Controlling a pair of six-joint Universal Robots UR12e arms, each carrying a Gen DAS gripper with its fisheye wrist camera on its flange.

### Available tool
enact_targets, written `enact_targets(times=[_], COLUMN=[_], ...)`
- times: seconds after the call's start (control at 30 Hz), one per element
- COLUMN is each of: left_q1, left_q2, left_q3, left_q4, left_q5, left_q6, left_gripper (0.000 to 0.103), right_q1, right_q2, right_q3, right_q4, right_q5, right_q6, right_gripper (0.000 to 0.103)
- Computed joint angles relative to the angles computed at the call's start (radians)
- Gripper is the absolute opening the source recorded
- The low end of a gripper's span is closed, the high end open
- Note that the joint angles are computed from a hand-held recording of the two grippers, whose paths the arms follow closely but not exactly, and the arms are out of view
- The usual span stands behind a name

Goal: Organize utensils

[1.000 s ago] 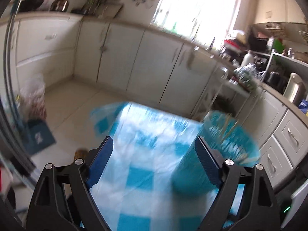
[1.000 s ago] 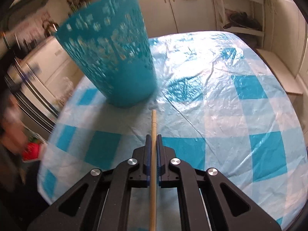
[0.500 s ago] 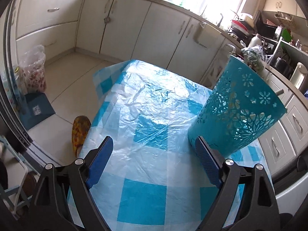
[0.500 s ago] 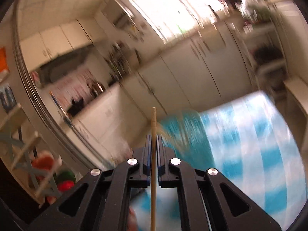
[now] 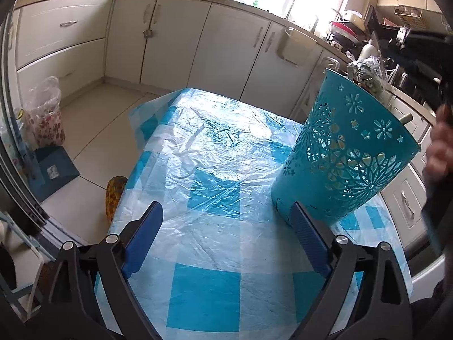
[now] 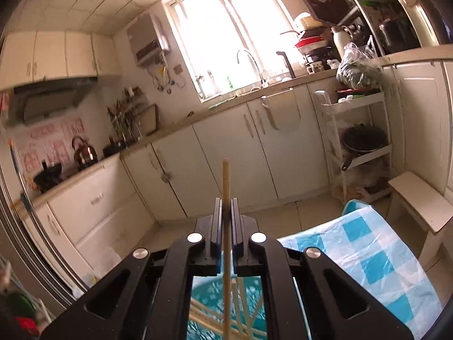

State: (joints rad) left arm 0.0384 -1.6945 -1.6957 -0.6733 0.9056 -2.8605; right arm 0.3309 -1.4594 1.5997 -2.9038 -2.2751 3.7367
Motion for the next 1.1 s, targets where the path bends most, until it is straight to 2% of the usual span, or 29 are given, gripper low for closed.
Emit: enact_targets(times=[0.13, 0.23, 0.33, 0.43, 0.6, 0.63, 0.73, 0.83, 0.87, 0.9, 0.97, 1.1], left_q1=[0.001, -0.001, 0.005, 0.019, 0.037, 0.040, 0.057, 0.085, 0.097, 0.109, 0.134, 0.176], left_q2=[0.002, 0.013, 0.038, 0.072, 0.135, 0.146, 0.185, 0.230, 0.245, 0.257, 0.277, 0.316], left_q3=[-0.002, -0.010, -0.025, -0.046, -0.064, -0.065, -0.067, -0.080, -0.079, -0.069, -0.042, -0.011], left_q4=[0.008, 0.029, 0.046, 0.053, -0.002, -0.016, -0.055, -0.047, -0.063, -0.109, -0.219, -0.358], left_q5=[0.005, 0.025, 0.032, 0.019, 0.030, 0.035, 0.030, 0.003, -0.014, -0.031, -0.077, -0.115], left_q6=[-0.004, 0.007, 0.024, 0.039, 0.103, 0.115, 0.152, 0.172, 0.183, 0.206, 0.277, 0.369], left_gripper=[0.090, 0.091, 0.094, 0.095, 0.095, 0.095, 0.095, 0.095, 0.095, 0.095, 0.095, 0.095], right_q1=[0.011, 0.041, 0.079, 0.118, 0.175, 0.188, 0.212, 0.243, 0.252, 0.263, 0.282, 0.325], right_q2=[-0.029, -0.072, -0.108, -0.147, -0.194, -0.201, -0.213, -0.219, -0.221, -0.222, -0.224, -0.223], right_q3=[0.037, 0.079, 0.115, 0.149, 0.171, 0.172, 0.166, 0.148, 0.139, 0.129, 0.110, 0.067], right_q4=[0.035, 0.056, 0.092, 0.158, 0.282, 0.299, 0.336, 0.370, 0.380, 0.395, 0.428, 0.517], right_q5=[0.042, 0.054, 0.039, 0.015, -0.009, -0.016, -0.020, -0.034, -0.037, -0.048, -0.075, -0.136], right_q6=[0.012, 0.021, 0.039, 0.075, 0.189, 0.212, 0.242, 0.263, 0.261, 0.263, 0.278, 0.319], right_gripper=[0.007, 0.009, 0.032, 0.034, 0.046, 0.053, 0.058, 0.072, 0.075, 0.077, 0.088, 0.095])
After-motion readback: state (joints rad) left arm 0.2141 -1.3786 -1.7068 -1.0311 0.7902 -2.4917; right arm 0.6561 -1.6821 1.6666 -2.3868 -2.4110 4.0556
